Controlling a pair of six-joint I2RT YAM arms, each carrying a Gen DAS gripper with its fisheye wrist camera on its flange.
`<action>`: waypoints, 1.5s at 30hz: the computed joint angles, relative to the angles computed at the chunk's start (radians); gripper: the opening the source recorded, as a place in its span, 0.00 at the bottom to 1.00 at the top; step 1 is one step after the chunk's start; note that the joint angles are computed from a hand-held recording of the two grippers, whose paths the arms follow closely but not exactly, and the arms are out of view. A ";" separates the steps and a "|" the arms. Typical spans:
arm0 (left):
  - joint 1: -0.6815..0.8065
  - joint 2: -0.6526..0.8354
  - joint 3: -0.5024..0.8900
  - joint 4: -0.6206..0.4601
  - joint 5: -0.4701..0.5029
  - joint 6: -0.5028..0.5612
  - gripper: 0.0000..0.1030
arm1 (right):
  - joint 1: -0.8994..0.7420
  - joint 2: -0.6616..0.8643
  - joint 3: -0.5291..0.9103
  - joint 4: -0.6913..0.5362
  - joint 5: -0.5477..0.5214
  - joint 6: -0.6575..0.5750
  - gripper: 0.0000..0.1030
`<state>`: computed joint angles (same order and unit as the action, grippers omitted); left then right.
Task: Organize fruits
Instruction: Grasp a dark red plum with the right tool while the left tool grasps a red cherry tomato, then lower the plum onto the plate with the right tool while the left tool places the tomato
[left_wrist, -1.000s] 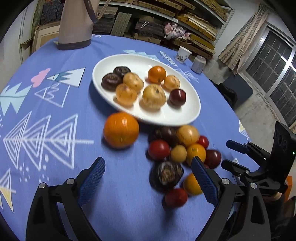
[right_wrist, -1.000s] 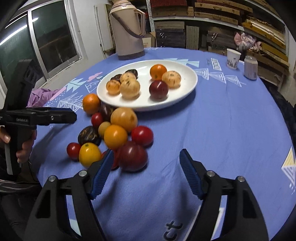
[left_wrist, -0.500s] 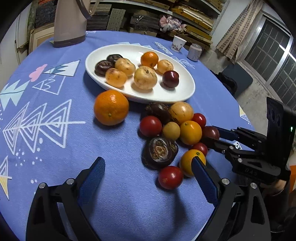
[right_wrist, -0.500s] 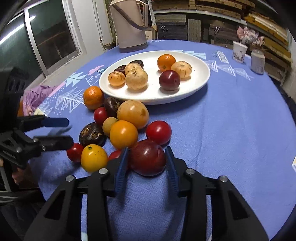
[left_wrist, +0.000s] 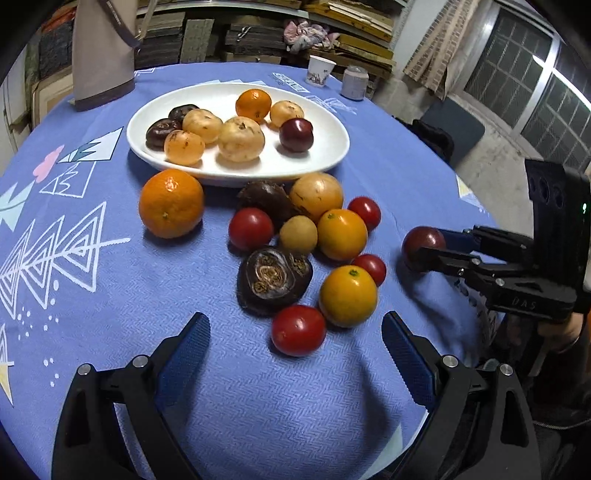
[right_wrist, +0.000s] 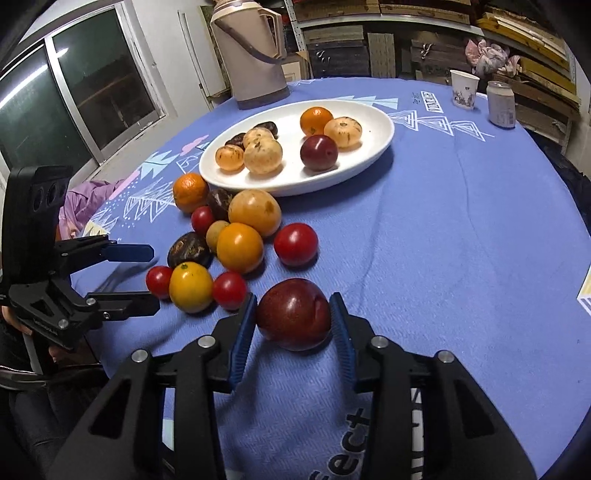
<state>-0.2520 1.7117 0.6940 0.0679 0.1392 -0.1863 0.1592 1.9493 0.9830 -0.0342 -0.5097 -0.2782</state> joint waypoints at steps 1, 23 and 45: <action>-0.005 0.009 0.006 -0.005 -0.011 0.000 0.91 | 0.001 0.002 -0.002 0.002 0.005 0.000 0.38; -0.018 0.009 -0.037 0.047 -0.035 0.023 0.29 | 0.043 0.024 -0.031 0.061 0.086 0.017 0.39; 0.088 -0.143 -0.045 0.019 -0.022 0.026 0.29 | -0.019 -0.127 -0.055 0.048 -0.015 0.012 0.38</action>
